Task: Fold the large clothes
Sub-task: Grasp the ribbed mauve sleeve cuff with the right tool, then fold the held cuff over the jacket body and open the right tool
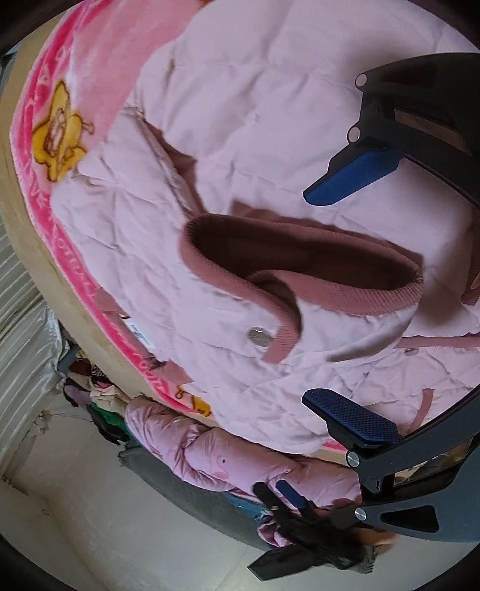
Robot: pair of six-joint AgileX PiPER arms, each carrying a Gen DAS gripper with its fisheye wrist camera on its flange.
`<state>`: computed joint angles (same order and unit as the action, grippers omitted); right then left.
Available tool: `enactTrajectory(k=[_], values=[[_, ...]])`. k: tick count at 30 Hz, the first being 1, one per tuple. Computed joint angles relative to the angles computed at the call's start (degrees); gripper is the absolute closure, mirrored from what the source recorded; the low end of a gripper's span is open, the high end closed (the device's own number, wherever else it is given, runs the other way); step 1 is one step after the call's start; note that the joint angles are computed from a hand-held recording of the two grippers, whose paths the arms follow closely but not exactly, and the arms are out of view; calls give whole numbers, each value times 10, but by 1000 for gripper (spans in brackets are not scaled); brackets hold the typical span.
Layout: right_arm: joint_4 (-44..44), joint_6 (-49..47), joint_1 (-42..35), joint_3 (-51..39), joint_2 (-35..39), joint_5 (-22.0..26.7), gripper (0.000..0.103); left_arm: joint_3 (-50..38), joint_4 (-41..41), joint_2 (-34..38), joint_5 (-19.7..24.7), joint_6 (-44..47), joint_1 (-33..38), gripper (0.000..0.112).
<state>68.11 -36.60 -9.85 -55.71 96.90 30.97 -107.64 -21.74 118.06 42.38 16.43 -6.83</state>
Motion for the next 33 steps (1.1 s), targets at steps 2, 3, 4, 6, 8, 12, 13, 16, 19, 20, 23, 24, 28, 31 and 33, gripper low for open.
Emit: enactTrajectory(k=[2, 3, 4, 6, 8, 12, 13, 16, 19, 20, 23, 24, 28, 31, 33], values=[[23, -15, 8, 8, 2, -5, 4, 37, -32, -8, -36, 23, 14, 19], [28, -18, 14, 15, -1, -18, 4, 47, -30, -12, -43, 23, 17, 19], [36, -23, 19, 23, -5, -29, 5, 48, -23, -10, -47, 21, 20, 19], [42, -23, 27, 30, -9, -44, 13, 42, -5, -2, -52, 16, 21, 19], [57, -36, 24, 30, -3, -37, 30, 18, -19, 15, -36, 23, 29, 21], [109, -99, 32, 26, 4, -34, 74, 3, -21, 32, -25, 27, 36, 27], [102, -100, 37, 20, 0, -40, 77, 3, -22, 33, -25, 26, 37, 27], [78, -107, 52, -7, -18, -65, 84, 6, -41, 30, -32, 30, 48, 27], [-15, -52, 50, -75, -24, -64, 86, 14, -64, 22, -46, 44, 58, 27], [-55, -29, 49, -102, -25, -65, 86, 14, -70, 21, -46, 49, 61, 27], [-156, 17, 42, -190, -16, -65, 86, 10, -78, 24, -45, 56, 63, 30], [-186, 37, 35, -225, -5, -56, 86, 10, -80, 24, -45, 57, 64, 31], [-269, 101, 21, -299, 31, -37, 86, 3, -81, 33, -40, 66, 59, 31], [-294, 120, 21, -311, 46, -35, 86, -1, -77, 38, -37, 66, 53, 33], [-292, 119, 21, -300, 48, -47, 86, 0, -68, 38, -39, 65, 48, 34]])
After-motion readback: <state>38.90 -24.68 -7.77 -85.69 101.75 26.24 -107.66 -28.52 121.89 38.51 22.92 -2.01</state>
